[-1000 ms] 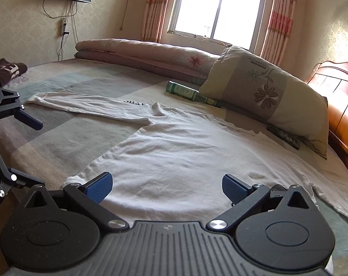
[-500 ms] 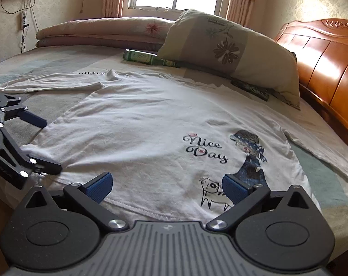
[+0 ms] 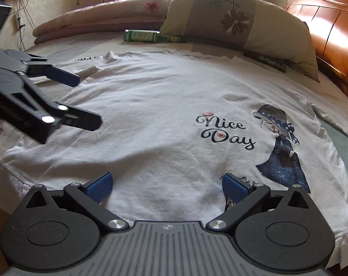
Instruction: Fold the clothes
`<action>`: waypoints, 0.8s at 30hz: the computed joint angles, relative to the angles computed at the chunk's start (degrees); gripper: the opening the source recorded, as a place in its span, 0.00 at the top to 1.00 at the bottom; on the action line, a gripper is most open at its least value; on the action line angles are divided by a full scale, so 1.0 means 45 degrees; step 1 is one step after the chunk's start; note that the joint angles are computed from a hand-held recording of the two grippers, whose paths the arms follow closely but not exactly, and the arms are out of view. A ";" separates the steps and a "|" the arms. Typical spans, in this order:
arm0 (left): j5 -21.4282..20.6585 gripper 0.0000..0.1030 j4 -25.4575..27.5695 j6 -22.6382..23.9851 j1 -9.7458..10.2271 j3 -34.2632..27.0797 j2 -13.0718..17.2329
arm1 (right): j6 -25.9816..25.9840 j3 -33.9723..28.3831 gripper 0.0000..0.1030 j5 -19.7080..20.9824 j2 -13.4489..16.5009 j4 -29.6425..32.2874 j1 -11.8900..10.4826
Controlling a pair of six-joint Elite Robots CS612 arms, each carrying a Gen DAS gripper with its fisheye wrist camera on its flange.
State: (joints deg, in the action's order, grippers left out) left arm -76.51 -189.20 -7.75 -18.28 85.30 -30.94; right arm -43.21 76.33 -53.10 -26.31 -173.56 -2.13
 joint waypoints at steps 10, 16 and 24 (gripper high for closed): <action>-0.0483 0.01 0.1798 -0.1976 0.0368 0.0549 -0.0608 | -0.0638 0.0060 0.00 -0.0125 -0.0343 0.1376 -0.0151; -0.0423 0.01 0.2035 -0.2538 0.0983 -0.1384 -0.0116 | 0.0768 -0.1262 0.00 0.0015 0.0134 0.1055 0.0123; -0.0736 0.01 0.6114 -0.7483 0.2177 -0.5419 0.1597 | 0.1161 -0.3800 0.00 -0.0081 0.1313 0.2500 0.0504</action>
State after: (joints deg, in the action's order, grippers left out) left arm -79.82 -161.69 -41.43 -8.48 60.92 -23.75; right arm -37.99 59.23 -53.47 -20.40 -162.31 0.14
